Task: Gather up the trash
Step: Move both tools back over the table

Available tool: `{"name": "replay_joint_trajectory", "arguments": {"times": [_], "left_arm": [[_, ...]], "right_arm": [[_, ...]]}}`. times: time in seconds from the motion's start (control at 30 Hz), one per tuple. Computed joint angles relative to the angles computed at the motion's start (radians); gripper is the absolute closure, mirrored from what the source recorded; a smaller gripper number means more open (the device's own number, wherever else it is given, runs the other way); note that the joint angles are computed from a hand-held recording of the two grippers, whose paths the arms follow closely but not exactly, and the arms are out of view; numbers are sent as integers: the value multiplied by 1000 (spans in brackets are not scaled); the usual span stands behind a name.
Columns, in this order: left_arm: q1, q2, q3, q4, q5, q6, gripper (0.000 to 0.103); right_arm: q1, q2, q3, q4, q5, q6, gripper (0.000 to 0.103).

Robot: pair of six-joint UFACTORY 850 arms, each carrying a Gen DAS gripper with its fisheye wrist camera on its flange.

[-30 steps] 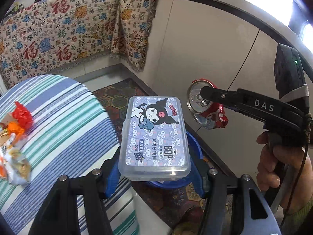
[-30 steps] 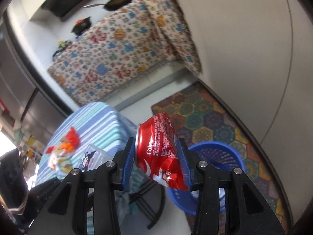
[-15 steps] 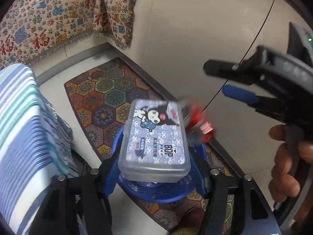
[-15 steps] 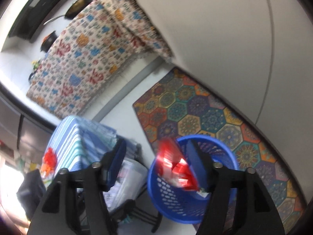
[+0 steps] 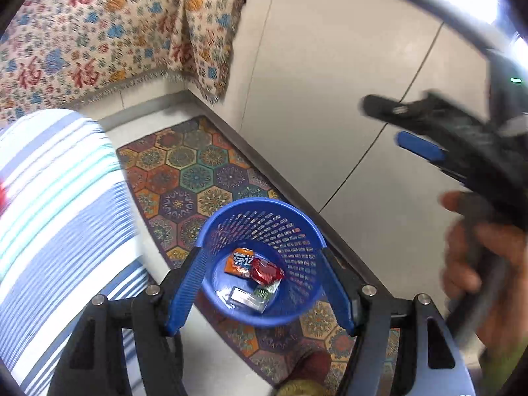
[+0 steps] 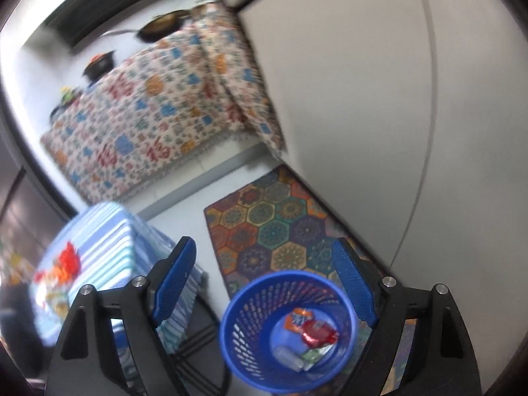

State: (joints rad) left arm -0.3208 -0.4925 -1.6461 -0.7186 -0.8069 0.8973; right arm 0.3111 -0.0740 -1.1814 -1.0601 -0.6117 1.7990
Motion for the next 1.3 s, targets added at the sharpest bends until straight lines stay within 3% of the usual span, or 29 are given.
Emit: {"name": "replay_joint_trajectory", "arguments": {"times": [0.2, 0.33, 0.5, 0.6, 0.67, 0.8, 1.0, 1.3], "left_arm": [[157, 146, 137, 31, -3, 62, 30], [264, 167, 178, 120, 61, 41, 30], [386, 101, 120, 245, 116, -43, 30], [433, 39, 52, 292, 134, -76, 28], [469, -5, -2, 246, 107, -54, 27], [491, -78, -99, 217, 106, -27, 26], [492, -177, -232, 202, 87, -15, 9], [473, -370, -542, 227, -43, -28, 9]], "right_arm": [[116, -109, -161, 75, -22, -197, 17], [198, -240, -314, 193, 14, -374, 17], [270, -424, -518, 444, 12, -682, 17], [296, -547, -672, 563, -69, -857, 17], [301, -610, -749, 607, -108, -909, 17], [307, -703, -877, 611, -172, -945, 16], [294, -783, -986, 592, -199, -960, 6], [290, -796, -1011, 607, -202, -978, 3]]}}
